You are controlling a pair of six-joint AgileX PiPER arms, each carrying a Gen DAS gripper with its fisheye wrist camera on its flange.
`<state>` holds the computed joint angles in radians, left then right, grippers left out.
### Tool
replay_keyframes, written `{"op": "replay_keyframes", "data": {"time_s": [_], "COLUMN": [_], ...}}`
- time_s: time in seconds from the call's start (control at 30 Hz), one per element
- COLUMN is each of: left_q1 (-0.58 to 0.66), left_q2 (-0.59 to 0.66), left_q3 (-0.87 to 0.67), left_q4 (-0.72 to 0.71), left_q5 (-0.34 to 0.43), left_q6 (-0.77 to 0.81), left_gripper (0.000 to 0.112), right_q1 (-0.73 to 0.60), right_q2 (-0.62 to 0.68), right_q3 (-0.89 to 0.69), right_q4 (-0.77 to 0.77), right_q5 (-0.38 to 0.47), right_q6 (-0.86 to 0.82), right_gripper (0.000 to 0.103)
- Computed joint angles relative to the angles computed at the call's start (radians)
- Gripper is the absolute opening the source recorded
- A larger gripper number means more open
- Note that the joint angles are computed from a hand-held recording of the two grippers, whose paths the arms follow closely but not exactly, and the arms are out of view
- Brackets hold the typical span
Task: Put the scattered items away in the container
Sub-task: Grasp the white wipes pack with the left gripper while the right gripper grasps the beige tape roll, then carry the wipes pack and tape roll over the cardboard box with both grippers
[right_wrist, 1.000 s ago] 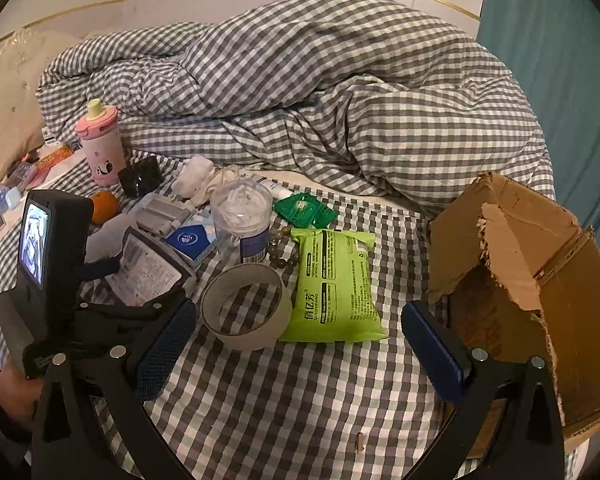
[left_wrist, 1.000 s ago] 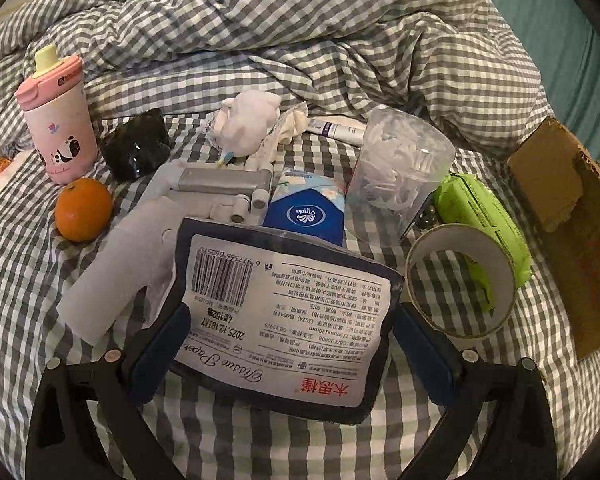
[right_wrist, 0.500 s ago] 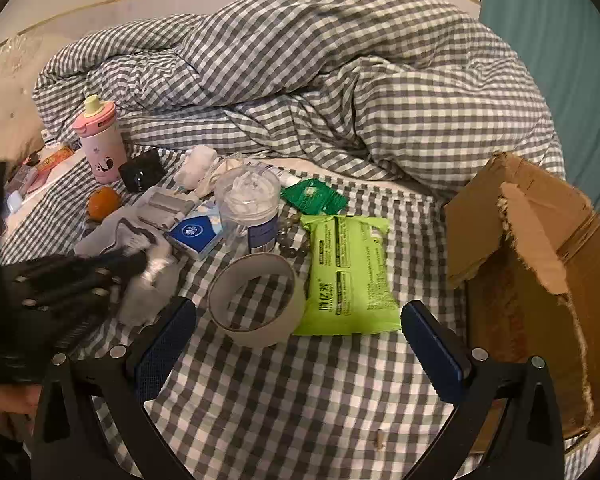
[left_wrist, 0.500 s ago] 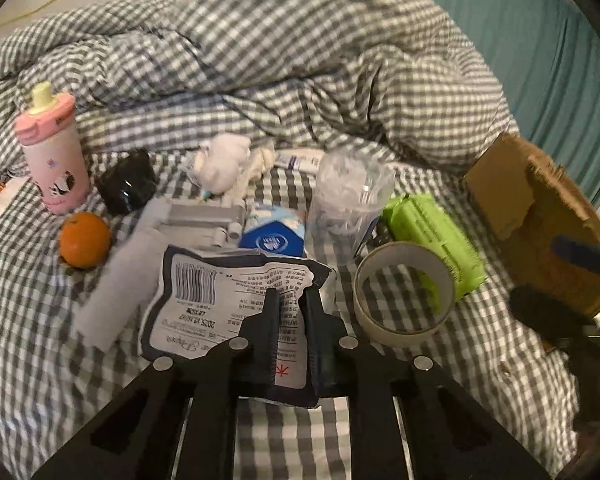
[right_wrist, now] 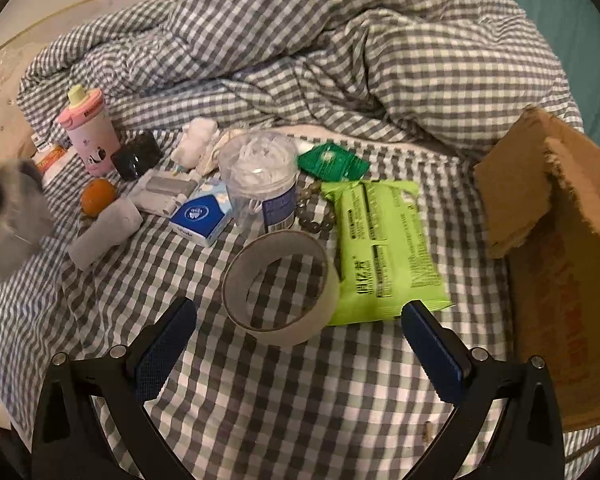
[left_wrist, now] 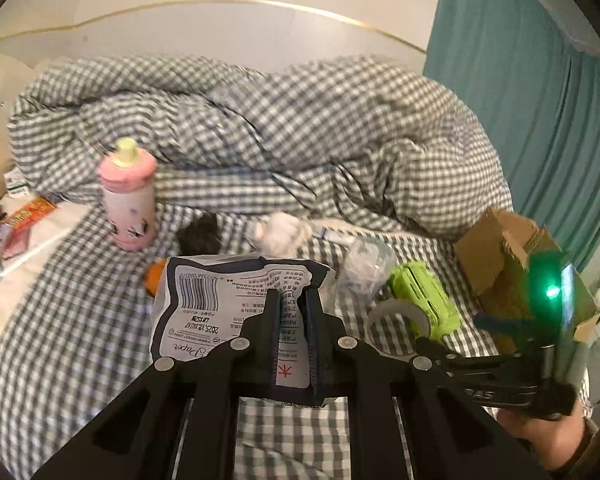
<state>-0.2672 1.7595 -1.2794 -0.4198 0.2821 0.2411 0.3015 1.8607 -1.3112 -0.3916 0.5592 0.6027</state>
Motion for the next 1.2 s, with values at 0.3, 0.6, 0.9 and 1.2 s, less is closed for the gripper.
{"op": "replay_keyframes", "data": {"time_s": [0.3, 0.6, 0.9, 1.2], "left_q1": [0.077, 0.088, 0.045, -0.047], "left_q2": [-0.041, -0.03, -0.05, -0.142], "left_q3": [0.025, 0.028, 0.024, 0.023], "left_q4": [-0.002, -0.017, 0.087, 0.316], "left_q5": [0.003, 0.004, 0.015, 0.048], "left_q6": [0.019, 0.032, -0.08, -0.322], "left_gripper": [0.011, 0.011, 0.011, 0.011], "right_q1": [-0.025, -0.042, -0.013, 0.026], "right_q2": [0.149, 0.143, -0.002, -0.254], "right_q3": [-0.127, -0.095, 0.009, 0.104], "right_q4": [0.031, 0.045, 0.016, -0.06], "right_q5": [0.121, 0.088, 0.04, 0.06], "right_q6": [0.028, 0.027, 0.017, 0.054], "right_gripper": [0.048, 0.005, 0.004, 0.004]}}
